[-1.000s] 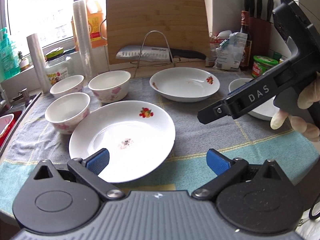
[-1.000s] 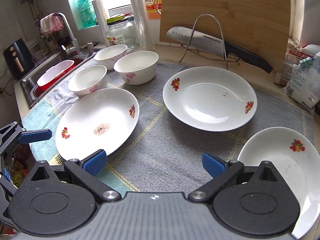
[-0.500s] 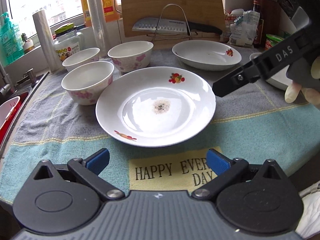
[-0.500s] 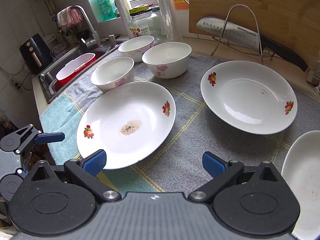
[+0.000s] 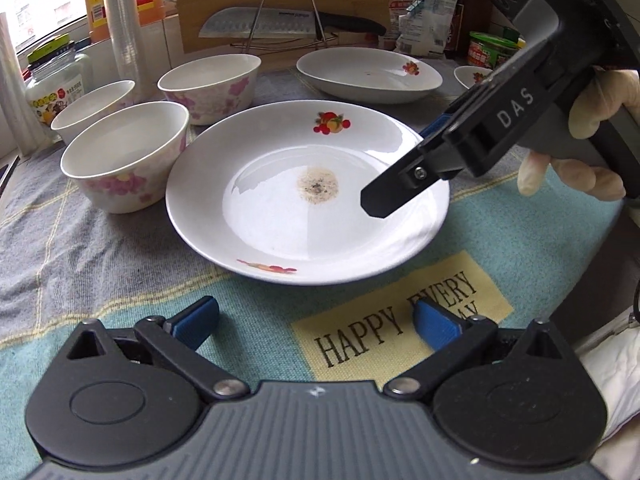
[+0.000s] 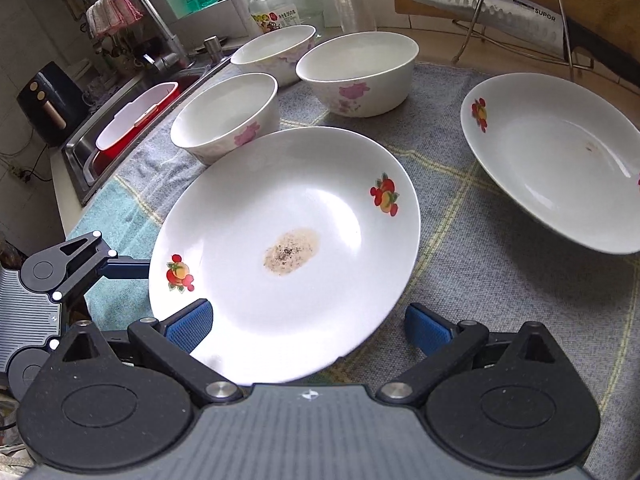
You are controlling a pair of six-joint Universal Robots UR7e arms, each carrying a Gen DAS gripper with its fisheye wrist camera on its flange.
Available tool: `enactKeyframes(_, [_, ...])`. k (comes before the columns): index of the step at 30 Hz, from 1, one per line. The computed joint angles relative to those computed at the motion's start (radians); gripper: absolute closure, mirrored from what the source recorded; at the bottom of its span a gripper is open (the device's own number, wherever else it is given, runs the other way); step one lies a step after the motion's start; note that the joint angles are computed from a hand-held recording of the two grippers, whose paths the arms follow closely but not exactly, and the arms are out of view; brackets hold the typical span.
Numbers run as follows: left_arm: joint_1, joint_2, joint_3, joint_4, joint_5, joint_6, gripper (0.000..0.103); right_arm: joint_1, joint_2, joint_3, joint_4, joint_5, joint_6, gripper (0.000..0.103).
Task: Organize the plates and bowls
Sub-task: 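Move the right tool to the brown-stained flat plate and grasp its rim, then lift the stained plate with the right tool and carry it toward the placed plate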
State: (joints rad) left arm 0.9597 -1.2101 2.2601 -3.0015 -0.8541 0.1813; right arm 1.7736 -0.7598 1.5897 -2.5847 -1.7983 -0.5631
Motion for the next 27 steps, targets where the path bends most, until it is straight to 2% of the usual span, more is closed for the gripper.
enactKeyframes(5, [0.044,-0.002,-0.03,-0.005,-0.076,0.119,0.0,0.016,0.033,-0.036,-0.004,-0.038,0.037,0.0])
enactKeyframes(12, [0.071,0.008,-0.057,-0.007,-0.12,0.185,0.0,0.026,0.047,-0.059,0.029,-0.072,-0.022,0.0])
enactKeyframes(21, [0.069,0.01,-0.061,0.003,-0.114,0.175,0.0,-0.002,0.042,-0.103,0.107,0.014,0.017,0.0])
enactKeyframes(27, [0.077,0.009,-0.066,0.003,-0.124,0.191,0.0,0.0,0.065,-0.139,0.127,0.018,0.009,0.0])
